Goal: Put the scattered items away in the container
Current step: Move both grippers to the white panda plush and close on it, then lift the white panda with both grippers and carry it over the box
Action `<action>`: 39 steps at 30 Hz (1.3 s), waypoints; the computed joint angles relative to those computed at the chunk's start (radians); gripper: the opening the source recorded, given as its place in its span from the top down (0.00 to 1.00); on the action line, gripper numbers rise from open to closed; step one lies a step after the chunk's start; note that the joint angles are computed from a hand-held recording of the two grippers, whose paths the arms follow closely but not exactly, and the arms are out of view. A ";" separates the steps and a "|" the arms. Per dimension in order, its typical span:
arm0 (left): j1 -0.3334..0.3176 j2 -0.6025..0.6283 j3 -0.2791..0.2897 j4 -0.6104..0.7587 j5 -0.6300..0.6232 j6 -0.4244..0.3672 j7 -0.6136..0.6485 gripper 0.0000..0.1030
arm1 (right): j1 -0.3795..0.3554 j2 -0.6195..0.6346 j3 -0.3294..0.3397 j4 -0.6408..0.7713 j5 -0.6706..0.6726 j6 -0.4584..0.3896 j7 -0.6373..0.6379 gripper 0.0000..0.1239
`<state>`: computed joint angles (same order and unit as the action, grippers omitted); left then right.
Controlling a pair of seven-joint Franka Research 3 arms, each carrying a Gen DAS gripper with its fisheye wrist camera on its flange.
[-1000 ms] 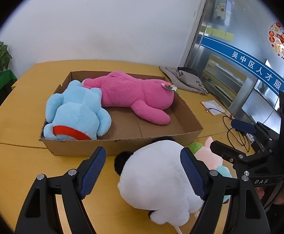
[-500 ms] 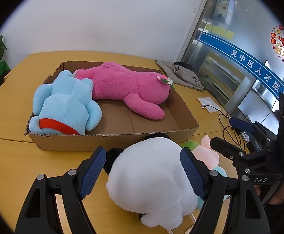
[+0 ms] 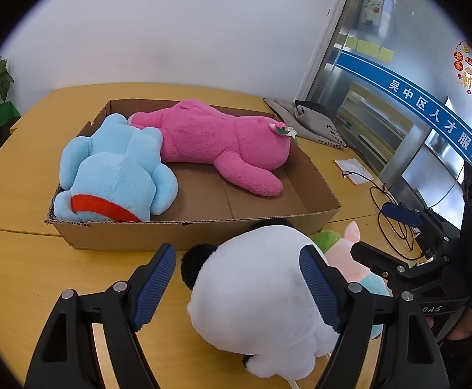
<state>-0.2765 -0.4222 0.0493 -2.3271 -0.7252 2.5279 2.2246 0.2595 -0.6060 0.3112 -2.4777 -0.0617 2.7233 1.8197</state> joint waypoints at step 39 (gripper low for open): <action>0.309 0.296 -0.033 0.164 -0.302 -0.552 0.139 0.08 | 0.340 0.363 -0.118 0.056 0.600 0.044 -0.395 0.23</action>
